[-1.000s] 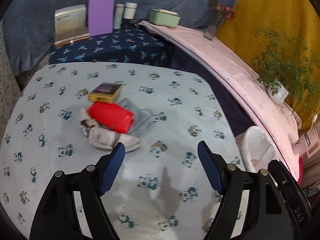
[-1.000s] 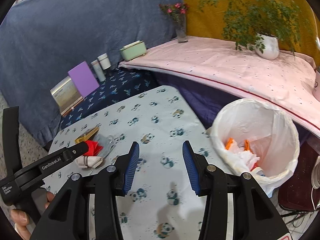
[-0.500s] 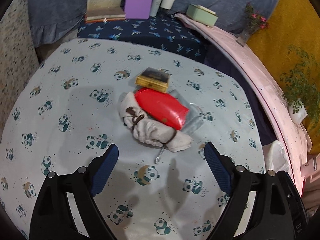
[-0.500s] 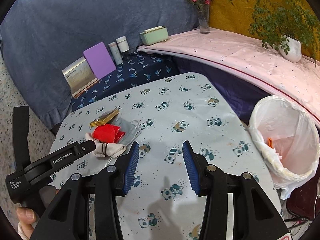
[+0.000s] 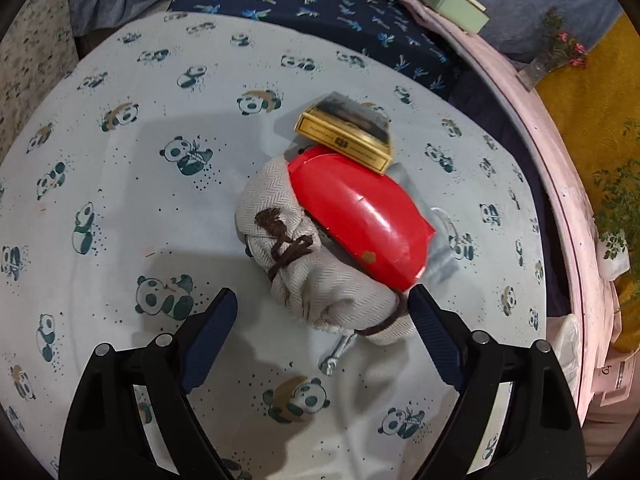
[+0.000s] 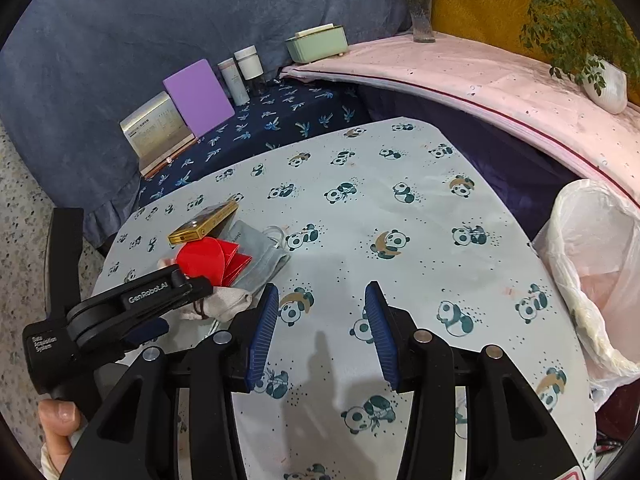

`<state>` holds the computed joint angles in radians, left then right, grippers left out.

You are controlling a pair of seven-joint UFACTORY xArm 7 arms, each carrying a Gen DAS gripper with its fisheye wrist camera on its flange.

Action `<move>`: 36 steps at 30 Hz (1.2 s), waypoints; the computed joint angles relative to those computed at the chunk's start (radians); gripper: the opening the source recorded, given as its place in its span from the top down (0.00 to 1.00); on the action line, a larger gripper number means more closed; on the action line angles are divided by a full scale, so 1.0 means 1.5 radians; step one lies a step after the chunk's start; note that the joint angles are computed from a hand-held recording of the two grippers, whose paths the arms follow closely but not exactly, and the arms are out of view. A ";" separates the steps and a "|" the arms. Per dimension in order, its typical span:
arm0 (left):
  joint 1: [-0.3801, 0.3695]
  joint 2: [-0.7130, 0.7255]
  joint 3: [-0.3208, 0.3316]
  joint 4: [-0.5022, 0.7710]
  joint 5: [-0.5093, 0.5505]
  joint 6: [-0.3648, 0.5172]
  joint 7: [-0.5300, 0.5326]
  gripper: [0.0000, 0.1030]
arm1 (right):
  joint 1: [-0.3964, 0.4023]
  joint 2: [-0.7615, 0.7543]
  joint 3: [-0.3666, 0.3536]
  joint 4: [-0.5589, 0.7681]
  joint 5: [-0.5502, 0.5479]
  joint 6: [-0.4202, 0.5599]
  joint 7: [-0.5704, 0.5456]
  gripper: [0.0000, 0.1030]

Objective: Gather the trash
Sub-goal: 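Move both open tools back to the white cloth bag and red paper, then grasp the white drawstring cloth bag with the left tool while the right grasps the red paper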

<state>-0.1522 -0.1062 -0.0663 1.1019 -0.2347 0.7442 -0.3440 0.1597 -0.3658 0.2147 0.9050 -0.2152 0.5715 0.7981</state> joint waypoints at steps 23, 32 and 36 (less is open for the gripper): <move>0.041 -0.079 0.043 -0.037 -0.039 -0.008 0.141 0.68 | 0.081 0.204 -0.012 0.146 0.010 -0.030 -0.037 0.57; 0.049 -0.057 0.049 -0.026 -0.053 -0.010 0.161 0.68 | 0.111 0.270 -0.032 0.201 0.012 -0.022 -0.065 0.63; 0.049 -0.053 0.044 -0.026 -0.051 -0.012 0.160 0.68 | 0.117 0.279 -0.035 0.204 0.041 -0.023 -0.091 0.91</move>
<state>-0.0793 -0.1856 -0.0004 1.0632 -0.3110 0.7267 -0.1042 0.3345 0.0531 0.1624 1.2103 -0.1532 0.5376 0.6616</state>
